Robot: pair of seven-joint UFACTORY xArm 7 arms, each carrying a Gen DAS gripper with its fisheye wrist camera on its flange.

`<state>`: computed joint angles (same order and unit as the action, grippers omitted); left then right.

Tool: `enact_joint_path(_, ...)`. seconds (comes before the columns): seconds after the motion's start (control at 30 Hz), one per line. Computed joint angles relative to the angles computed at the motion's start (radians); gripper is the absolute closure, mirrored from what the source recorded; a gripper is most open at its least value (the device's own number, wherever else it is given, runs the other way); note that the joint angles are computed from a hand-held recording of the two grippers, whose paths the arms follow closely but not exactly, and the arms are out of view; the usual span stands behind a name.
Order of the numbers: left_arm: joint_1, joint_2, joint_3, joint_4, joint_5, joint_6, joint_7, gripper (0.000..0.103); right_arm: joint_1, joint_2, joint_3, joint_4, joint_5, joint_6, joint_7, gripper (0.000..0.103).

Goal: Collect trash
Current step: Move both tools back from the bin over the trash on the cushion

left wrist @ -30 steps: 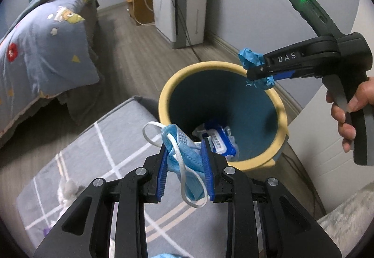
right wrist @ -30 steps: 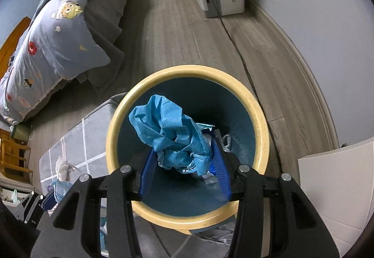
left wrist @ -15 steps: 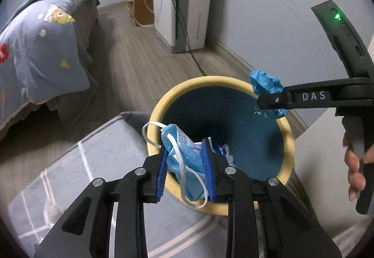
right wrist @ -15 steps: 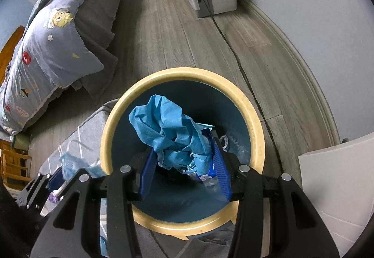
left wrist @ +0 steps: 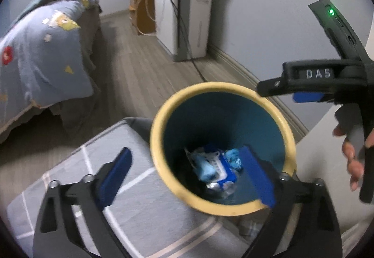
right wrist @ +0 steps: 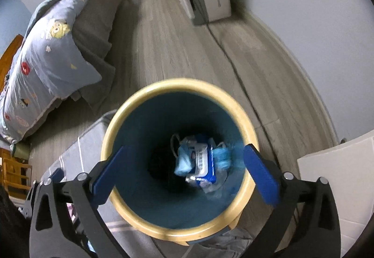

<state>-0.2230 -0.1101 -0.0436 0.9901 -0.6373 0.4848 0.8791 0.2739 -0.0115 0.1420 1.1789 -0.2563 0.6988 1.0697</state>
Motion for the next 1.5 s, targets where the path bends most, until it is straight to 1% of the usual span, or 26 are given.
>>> enact_joint_path(0.07,0.008,-0.019,0.002,-0.023,0.025,-0.027,-0.009,0.007,0.002,0.002,0.002,0.01,-0.027,0.018,0.019,0.006)
enact_joint_path(0.17,0.021,-0.036,0.015,-0.035,0.067,-0.025,-0.036,0.007,0.006,0.012,0.004,0.027,-0.028,0.037,0.018,0.006)
enact_joint_path(0.27,0.041,-0.069,0.041,-0.043,0.091,0.003,-0.057,0.007,0.018,0.029,0.009,0.063,-0.049,0.068,0.017,0.006)
enact_joint_path(0.37,0.068,-0.118,0.084,-0.044,0.094,0.053,-0.052,0.006,0.031,0.041,0.011,0.092,-0.066,0.086,0.006,0.006)
enact_joint_path(0.43,0.086,-0.144,0.106,-0.045,0.103,0.07,-0.05,0.006,0.042,0.05,0.013,0.11,-0.074,0.092,-0.009,0.006)
enact_joint_path(0.53,0.123,-0.188,0.147,-0.048,0.125,0.103,-0.042,0.005,0.061,0.063,0.017,0.14,-0.089,0.108,-0.016,0.006)
enact_joint_path(0.63,0.175,-0.231,0.179,-0.06,0.173,0.109,-0.051,0.005,0.078,0.077,0.019,0.165,-0.091,0.115,-0.026,0.006)
enact_joint_path(0.73,0.215,-0.258,0.201,-0.067,0.211,0.115,-0.078,0.005,0.104,0.095,0.024,0.204,-0.115,0.141,-0.029,0.006)
enact_joint_path(0.8,0.243,-0.282,0.218,-0.077,0.237,0.125,-0.093,0.005,0.123,0.102,0.029,0.224,-0.127,0.137,-0.022,0.006)
enact_joint_path(0.97,0.288,-0.345,0.276,-0.11,0.265,0.147,-0.087,0.005,0.182,0.146,0.042,0.312,-0.154,0.159,-0.027,0.006)
enact_joint_path(1.13,0.325,-0.366,0.305,-0.133,0.288,0.147,-0.087,0.005,0.25,0.198,0.049,0.405,-0.167,0.18,-0.051,0.006)
enact_joint_path(1.27,0.332,-0.371,0.344,-0.138,0.272,0.156,-0.055,0.005,0.294,0.23,0.048,0.445,-0.15,0.185,-0.054,0.006)
enact_joint_path(1.33,0.34,-0.366,0.351,-0.139,0.268,0.161,-0.049,0.005,0.319,0.26,0.052,0.477,-0.137,0.199,-0.073,0.006)
enact_joint_path(1.4,0.348,-0.362,0.354,-0.142,0.262,0.165,-0.047,0.005,0.341,0.294,0.054,0.509,-0.121,0.214,-0.111,0.006)
enact_joint_path(1.5,0.353,-0.363,0.356,-0.147,0.256,0.16,-0.03,0.005,0.356,0.347,0.066,0.547,-0.041,0.213,-0.208,0.006)
